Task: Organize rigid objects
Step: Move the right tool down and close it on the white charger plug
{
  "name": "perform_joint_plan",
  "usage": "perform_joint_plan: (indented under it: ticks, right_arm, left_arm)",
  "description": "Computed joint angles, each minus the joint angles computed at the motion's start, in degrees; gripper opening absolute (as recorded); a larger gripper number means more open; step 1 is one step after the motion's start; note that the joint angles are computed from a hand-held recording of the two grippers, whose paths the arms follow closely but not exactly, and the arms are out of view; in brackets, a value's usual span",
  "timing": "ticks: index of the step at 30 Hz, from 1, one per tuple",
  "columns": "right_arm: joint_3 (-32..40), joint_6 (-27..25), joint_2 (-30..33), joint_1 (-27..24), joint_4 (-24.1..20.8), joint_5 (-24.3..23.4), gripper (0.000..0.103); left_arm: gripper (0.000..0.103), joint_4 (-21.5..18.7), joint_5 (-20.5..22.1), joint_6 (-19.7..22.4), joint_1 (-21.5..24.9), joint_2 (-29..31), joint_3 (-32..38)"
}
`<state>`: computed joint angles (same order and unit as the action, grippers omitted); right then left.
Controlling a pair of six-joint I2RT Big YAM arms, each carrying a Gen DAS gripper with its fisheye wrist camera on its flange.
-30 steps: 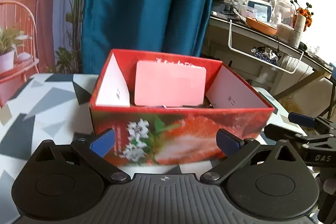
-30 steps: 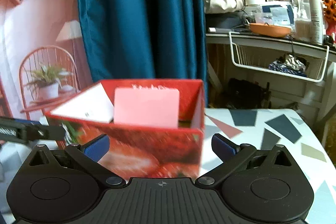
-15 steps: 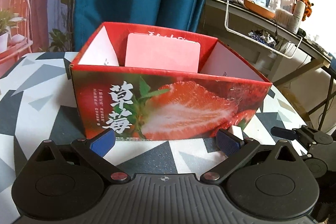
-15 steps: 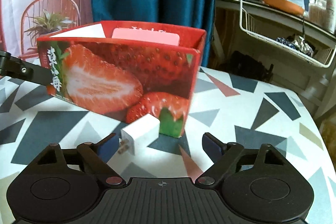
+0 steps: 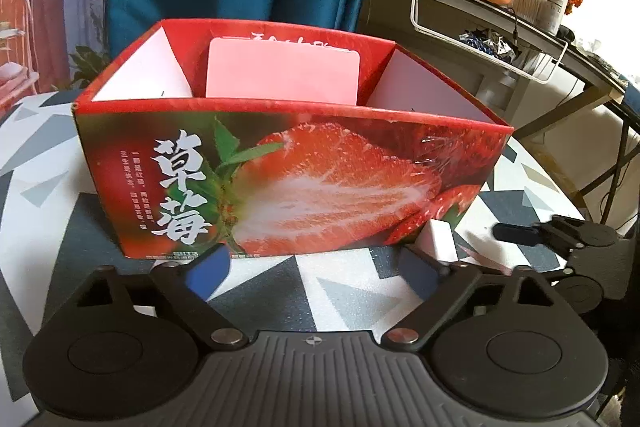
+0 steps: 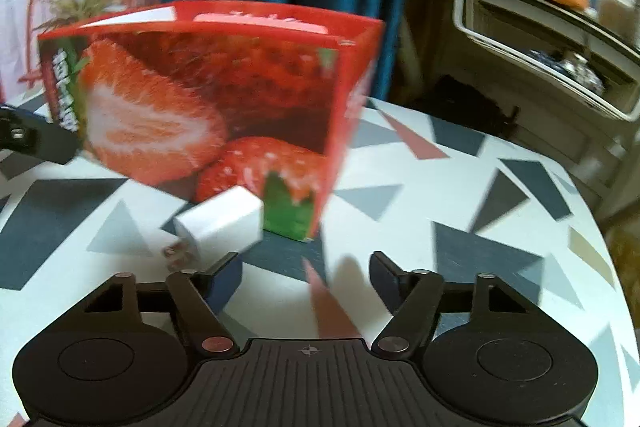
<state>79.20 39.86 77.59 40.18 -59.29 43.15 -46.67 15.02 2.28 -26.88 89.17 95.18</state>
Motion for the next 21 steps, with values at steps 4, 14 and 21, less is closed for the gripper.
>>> perform_joint_plan:
  ticks: [4,14,21]
  right_arm:
    - [2.1,-4.8,2.4,-0.4,2.4,-2.4,0.046]
    - [5.7,-13.1,6.0,-0.4,7.0,-9.6,0.045]
    - [7.5,-15.6,7.5,-0.9,8.8,-12.5,0.044]
  left_arm:
    - [0.078,-0.6,1.0,-0.3,0.0,0.5,0.2]
    - [0.067,-2.6,5.4,-2.4,1.0,1.9,0.5]
    - [0.061,-2.7,7.2,-3.8,1.5,2.6,0.6]
